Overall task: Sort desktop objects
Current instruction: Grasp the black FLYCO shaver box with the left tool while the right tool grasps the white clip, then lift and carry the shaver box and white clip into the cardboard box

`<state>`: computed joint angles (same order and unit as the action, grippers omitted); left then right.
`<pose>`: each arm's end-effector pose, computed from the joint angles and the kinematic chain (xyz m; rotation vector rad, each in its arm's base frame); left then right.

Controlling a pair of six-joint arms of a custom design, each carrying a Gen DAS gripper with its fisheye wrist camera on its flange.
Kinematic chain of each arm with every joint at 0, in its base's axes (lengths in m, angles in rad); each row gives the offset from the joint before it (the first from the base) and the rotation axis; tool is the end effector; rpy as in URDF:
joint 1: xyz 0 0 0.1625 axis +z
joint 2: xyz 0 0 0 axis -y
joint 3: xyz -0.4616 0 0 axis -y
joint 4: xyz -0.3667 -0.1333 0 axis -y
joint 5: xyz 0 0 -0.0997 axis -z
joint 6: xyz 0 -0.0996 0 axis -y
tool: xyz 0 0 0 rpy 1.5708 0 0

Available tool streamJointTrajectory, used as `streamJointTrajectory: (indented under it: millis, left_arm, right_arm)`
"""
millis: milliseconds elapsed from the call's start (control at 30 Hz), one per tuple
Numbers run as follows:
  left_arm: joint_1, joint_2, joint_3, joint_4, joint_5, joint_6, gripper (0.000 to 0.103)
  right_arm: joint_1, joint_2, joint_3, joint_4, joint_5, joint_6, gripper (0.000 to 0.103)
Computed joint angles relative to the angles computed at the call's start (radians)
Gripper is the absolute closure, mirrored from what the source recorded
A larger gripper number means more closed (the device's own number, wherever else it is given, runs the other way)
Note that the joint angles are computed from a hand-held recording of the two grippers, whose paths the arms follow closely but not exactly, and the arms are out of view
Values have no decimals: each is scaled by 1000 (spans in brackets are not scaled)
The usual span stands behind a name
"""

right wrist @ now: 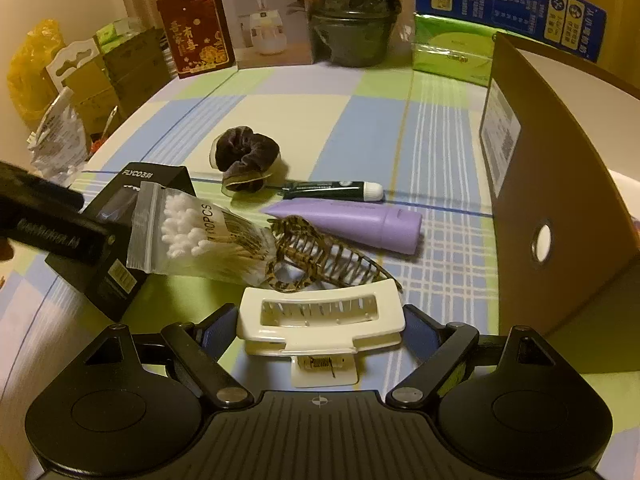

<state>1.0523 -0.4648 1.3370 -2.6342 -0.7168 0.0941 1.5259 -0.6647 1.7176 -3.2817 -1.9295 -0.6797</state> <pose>-0.1950 -0.7623 0.0433 0.6001 2.2315 -0.4376 0.0677 -0.6845 0.1158 0.6355 -2.4319 0.6397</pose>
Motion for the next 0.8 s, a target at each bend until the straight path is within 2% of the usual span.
streamJointTrajectory:
  millis: [267, 333, 367, 533, 800]
  left_arm:
    - [17, 44, -83, 45, -6, 27, 12]
    - [23, 43, -83, 53, -27, 29, 24]
    - [23, 42, -78, 50, -28, 26, 24]
    - [15, 21, -21, 2, -13, 27, 24]
    - [-11, -86, 159, 29, -24, -92, 25]
  right_arm:
    - [-3, -25, 25, 9, -15, 13, 19]
    - [-7, -35, 34, 16, -7, 12, 19]
    - [-8, -39, 39, 18, -4, 13, 19]
    - [-18, -63, 61, 28, -4, 11, 19]
    - [-39, -114, 117, 32, -1, -11, 19]
